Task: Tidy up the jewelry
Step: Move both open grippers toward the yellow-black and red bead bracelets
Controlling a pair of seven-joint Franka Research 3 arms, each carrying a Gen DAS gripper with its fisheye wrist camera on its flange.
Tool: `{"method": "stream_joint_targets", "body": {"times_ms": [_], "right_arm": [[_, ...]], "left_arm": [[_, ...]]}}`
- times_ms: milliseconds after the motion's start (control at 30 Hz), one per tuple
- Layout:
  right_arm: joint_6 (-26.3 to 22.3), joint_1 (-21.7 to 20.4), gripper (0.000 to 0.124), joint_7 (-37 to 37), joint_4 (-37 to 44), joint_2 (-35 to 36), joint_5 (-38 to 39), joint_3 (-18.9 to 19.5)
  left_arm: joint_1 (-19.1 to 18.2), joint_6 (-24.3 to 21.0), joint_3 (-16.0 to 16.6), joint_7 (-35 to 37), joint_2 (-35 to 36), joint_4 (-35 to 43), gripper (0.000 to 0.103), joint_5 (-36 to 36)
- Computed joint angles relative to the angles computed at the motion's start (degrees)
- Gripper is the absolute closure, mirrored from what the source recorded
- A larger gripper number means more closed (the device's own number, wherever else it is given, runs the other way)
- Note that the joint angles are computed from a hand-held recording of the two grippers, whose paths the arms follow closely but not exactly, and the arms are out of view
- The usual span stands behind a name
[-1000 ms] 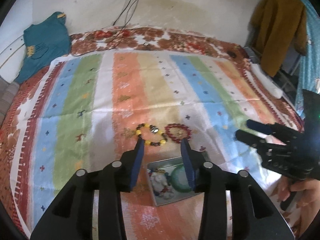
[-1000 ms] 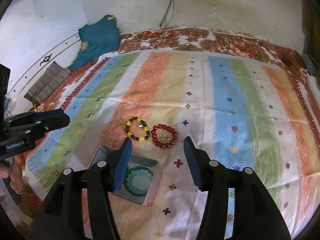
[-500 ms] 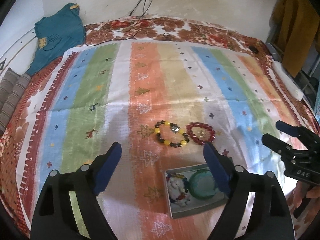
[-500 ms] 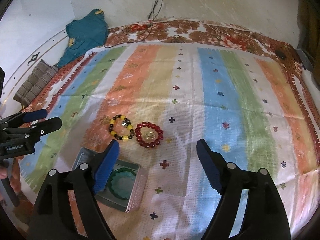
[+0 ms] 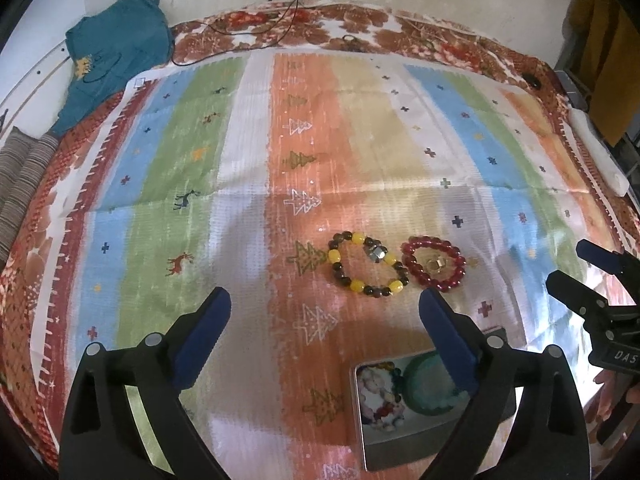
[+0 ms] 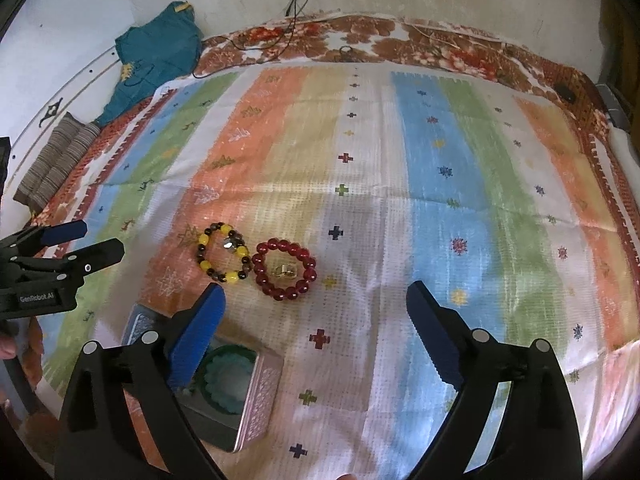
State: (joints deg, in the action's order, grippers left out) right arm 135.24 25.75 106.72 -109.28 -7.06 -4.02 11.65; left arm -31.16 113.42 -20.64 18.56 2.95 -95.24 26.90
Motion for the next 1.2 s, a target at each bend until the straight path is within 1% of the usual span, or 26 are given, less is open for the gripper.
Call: {"method": "stream_joint_targets", "body": {"times_ms": [200,367,567,833,900,1067,1200], "right_arm": [[-1.19,-0.20,0.032,0.71,2.45,3.40,-0.26,-0.74],[-2.54,0.29,0.032,0.39,4.07,5.72,-0.42,-1.34],[-4.25,1.10,0.032,0.55,6.43,8.44,-1.28,-1.89],[-6.07,2.04,0.032,1.02,8.47,11.37,-1.72,-2.75],[-6.38,2.20,0.032,1.17,8.97,11.97,-1.76,-2.95],[-7.18,2.64,0.032,1.46,10.24,13.45,-2.07,-3.32],[-7.73,3.06,0.032,1.04,11.42,14.70,-2.13,-3.49]], "left_arm": [[0.79,1.36,0.71,1.36,1.49,-0.29,0.010,-1.77],[1.50,3.02,1.24,2.78,2.17,-1.04,0.010,-3.49],[1.82,3.99,1.64,3.92,3.72,-0.26,0.010,-4.40],[2.08,3.82,2.14,6.22,5.78,0.42,0.011,-6.04],[2.18,4.01,2.21,7.01,6.13,0.53,0.015,-6.49],[2.10,3.90,2.33,8.74,7.48,1.44,0.019,-7.09],[2.07,3.84,2.51,9.94,8.38,1.84,0.026,-7.76]]}}
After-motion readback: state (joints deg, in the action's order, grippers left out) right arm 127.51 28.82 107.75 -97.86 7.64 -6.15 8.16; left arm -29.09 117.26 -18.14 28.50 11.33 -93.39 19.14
